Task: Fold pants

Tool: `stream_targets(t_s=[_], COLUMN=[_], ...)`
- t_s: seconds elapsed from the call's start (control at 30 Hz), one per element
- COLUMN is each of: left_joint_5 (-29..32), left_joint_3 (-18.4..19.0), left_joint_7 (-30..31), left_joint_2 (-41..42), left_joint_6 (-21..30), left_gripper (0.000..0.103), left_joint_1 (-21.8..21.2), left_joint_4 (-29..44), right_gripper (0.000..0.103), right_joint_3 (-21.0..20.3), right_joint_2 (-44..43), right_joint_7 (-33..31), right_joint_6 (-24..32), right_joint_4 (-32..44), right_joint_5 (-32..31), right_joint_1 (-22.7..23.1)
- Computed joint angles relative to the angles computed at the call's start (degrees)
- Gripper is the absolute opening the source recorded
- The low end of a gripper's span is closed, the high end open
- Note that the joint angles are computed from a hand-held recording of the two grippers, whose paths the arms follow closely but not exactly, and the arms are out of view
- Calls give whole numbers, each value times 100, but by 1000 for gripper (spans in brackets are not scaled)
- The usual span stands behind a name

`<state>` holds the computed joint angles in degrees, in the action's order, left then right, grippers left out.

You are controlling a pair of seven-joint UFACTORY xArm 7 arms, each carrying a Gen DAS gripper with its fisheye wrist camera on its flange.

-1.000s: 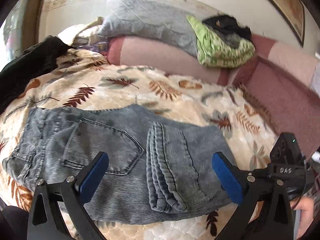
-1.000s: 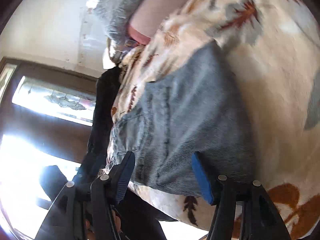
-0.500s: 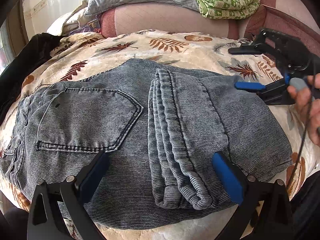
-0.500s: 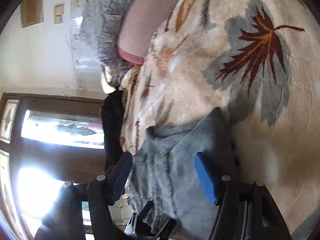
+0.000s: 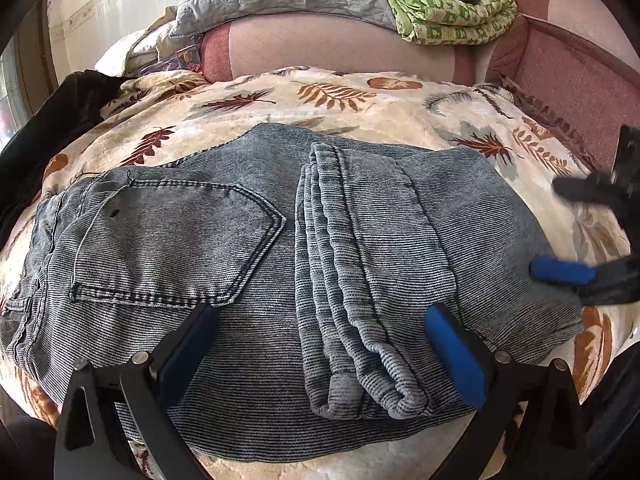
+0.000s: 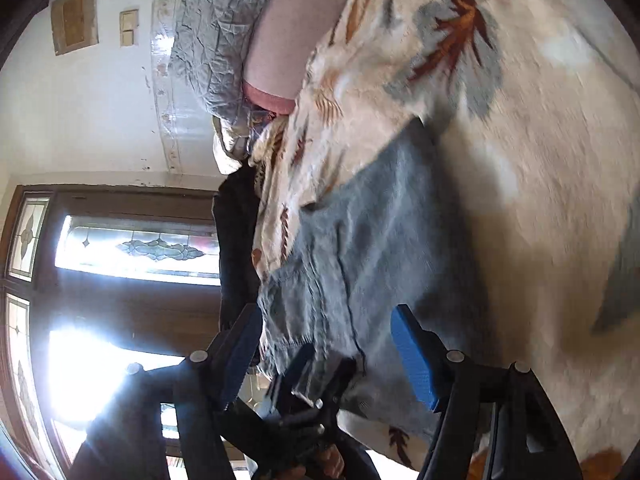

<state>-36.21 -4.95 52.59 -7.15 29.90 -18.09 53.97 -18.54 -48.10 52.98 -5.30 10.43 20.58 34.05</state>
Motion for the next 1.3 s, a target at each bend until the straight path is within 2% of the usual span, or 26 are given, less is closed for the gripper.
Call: stream_targets(t_s=[0.03,0.13,0.23,0.3,0.33,0.37,0.4,0.43,0.53,0.6,0.73,0.83,1.0,1.23,1.27,1.3], left_joint_5=[-8,72,150,-94,-213,-275,-339,-442,-814,-1068,-1428,-1374,-1883,-2165,-2225,-2248], left_joint_3=[0,15,39,138,205,266,337,434,753,946,1144,1081,815,384,343,309], left_joint_7=[13,-88,-321,-252,-209,-202,-186,-160,-309,-629,-1582,-2146,-2483,-2804,-2741,-2698], left_joint_2=[-1,17,-72,-224,-299,-372,-446,-509,-518,-348,341,892,1614,2070,2070,2091], left_joint_6=[-18,177,372,469,568,658,757,868,1284,1584,2127,2427,3036,3109,3062,3036], left_gripper=[103,103,103,103,103,103,103,103,103,103,103,103,103,102,97,82], left_joint_1=[-1,39,110,123,139,173,214,266,516,785,1412,1764,2261,2701,2732,2747], left_joint_4=[-2,101,177,166,174,182,189,209,405,645,1303,1818,2504,2826,2823,2856], right_gripper=[69,70,71,81,81,80,80,80,80,80,80,80,80,80,80,80], right_joint_3=[253,707,1226,1422,1416,1341,1507,1457,1627,1688,1425,1242,1183,1384,1442,1508], right_joint_2=[-21,-182,-380,-454,-360,-331,-403,-449,-610,-623,-266,37,409,600,625,656], right_joint_7=[103,366,586,751,832,831,1003,1060,1200,1264,1474,1485,1405,1412,1395,1375], right_joint_6=[70,-195,-381,-223,-89,-194,-540,-749,-1154,-1259,-1593,-1724,-1657,-1439,-1412,-1361], right_joint_4=[-56,-118,-150,-271,-343,-475,-653,-733,-853,-862,-800,-638,-309,-100,-45,41], right_joint_5=[57,-31,-204,-296,-335,-255,-334,-357,-568,-733,-1029,-1310,-1638,-1658,-1656,-1656], right_joint_1=[-219,-501,-635,-636,-602,-463,-550,-492,-714,-810,-650,-525,-470,-604,-644,-678])
